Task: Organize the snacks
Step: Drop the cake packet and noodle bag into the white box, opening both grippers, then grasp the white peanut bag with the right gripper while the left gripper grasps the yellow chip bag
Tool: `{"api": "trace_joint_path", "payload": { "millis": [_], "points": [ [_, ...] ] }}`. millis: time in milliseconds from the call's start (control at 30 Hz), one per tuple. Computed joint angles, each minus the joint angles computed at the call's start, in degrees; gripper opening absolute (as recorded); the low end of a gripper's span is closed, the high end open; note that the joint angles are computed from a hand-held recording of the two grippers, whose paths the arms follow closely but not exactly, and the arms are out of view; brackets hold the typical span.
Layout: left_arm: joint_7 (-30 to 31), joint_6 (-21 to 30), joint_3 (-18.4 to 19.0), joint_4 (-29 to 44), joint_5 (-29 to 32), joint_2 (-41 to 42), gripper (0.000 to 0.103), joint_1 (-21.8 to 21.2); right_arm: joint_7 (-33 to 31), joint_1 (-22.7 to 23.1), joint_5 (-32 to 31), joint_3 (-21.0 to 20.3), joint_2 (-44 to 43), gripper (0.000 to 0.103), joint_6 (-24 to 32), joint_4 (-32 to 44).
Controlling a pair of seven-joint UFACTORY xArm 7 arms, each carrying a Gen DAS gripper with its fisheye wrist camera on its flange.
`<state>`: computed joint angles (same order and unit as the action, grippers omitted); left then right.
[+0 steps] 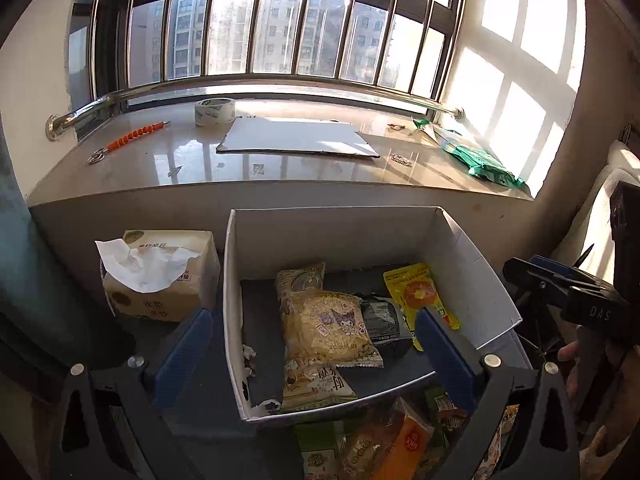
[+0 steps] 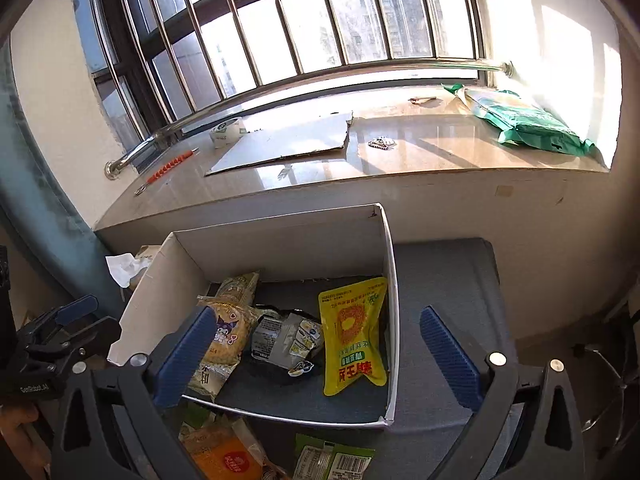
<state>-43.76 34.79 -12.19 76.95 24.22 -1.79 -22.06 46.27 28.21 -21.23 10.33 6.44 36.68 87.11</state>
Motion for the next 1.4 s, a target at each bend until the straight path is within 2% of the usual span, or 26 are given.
{"api": "trace_joint_path", "payload": {
  "millis": [233,367,433,700,800,833,933,1033,1167,1400],
  "points": [
    [0.27,1.17,-2.31,-1.59,3.86,-5.89,0.103,-0.22,0.79,0.06,-1.73,1.35,-4.85,0.103,-2.22,-3.78],
    [-0.54,-1.04,-5.21,-6.58,6.04,-12.79,0.103,0.47,2.79,-0.44,-4.48,3.45,-10.62,0.103,-4.24,-8.14],
    [-3.09,-2.55,-7.48,-10.12,7.41,-17.09,0.103,1.8,5.24,-1.3,-6.29,4.98,-14.63,0.103,-6.54,-11.89],
    [-9.49,-7.77,-14.22,-24.34,1.58,-33.08,0.103,4.54,11.59,-5.44,-3.64,11.84,-31.15,0.103,-16.25,-29.2],
    [-11.98,-7.02,-17.8,-28.28,-0.65,-38.9,0.103,5.97,16.42,-8.55,-1.96,15.88,-37.81,0.103,-18.75,-35.79],
    [-12.09,-6.98,-18.54,-29.44,-1.39,-40.44,0.103,5.93,17.2,-8.19,-0.45,16.19,-39.59,0.103,-20.38,-38.26],
    [-14.13,-5.79,-21.2,-33.0,-4.07,-45.23,0.103,5.96,19.09,-7.97,3.2,18.55,-44.36,0.103,-20.59,-43.33],
    [-14.87,-4.89,-21.86,-35.86,-7.44,-47.63,0.103,3.63,21.75,-8.08,6.68,21.25,-48.76,0.103,-19.69,-47.63],
    [-14.98,-4.45,-23.01,-37.73,-9.09,-49.0,0.103,2.42,20.64,-4.29,11.02,19.44,-48.49,0.103,-19.67,-50.76],
    [-12.79,-4.98,-24.3,-36.98,-8.32,-48.48,0.103,3.12,20.55,-6.44,11.79,20.46,-45.31,0.103,-19.53,-50.37]
  ]
}}
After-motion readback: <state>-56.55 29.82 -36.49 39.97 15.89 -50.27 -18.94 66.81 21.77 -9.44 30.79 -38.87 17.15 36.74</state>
